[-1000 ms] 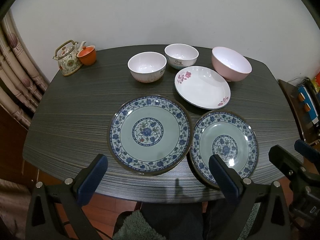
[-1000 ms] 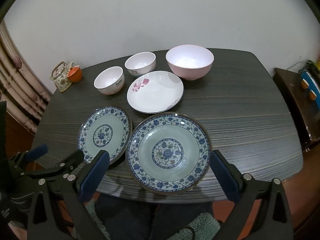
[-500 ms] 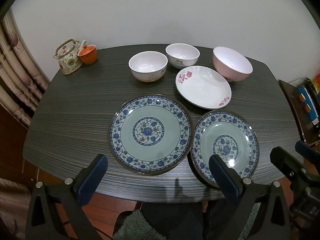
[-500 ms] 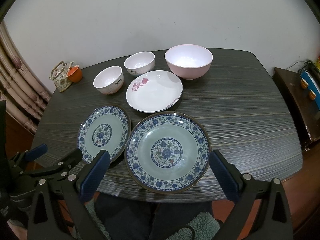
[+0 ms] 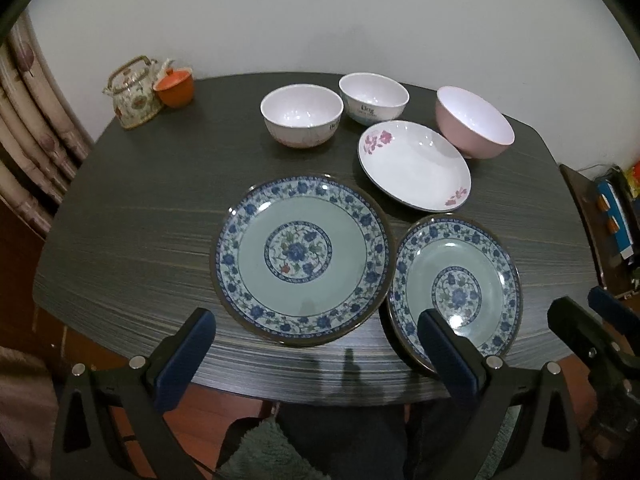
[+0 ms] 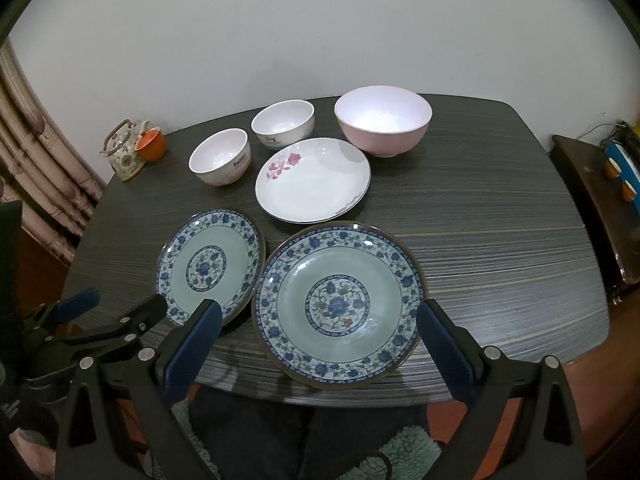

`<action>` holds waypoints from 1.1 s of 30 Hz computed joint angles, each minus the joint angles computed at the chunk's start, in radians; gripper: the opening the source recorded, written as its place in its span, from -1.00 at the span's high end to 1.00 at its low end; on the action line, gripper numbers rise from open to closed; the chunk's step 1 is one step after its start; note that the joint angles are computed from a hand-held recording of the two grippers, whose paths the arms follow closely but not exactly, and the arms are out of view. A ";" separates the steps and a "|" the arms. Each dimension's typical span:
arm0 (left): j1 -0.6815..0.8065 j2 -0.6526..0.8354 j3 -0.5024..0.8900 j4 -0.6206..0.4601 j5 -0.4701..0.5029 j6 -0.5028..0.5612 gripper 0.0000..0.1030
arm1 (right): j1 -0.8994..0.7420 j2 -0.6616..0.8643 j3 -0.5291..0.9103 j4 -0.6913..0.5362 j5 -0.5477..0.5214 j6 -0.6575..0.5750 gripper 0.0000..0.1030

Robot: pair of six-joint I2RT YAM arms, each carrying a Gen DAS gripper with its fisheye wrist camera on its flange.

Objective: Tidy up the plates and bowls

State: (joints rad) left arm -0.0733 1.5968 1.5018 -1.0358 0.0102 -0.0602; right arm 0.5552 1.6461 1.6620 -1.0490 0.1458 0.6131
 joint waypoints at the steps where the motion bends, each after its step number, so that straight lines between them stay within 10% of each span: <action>1: 0.003 0.001 -0.006 0.005 0.002 0.003 -1.00 | -0.001 0.003 -0.002 0.005 -0.007 -0.002 -0.84; 20: 0.353 0.229 0.143 -0.019 0.454 -0.030 -0.99 | -0.136 0.129 -0.028 0.244 -0.476 -0.093 -0.44; 33: 0.420 0.407 0.259 -0.039 0.512 -0.070 -0.96 | -0.170 0.361 0.189 0.155 -0.559 -0.099 -0.32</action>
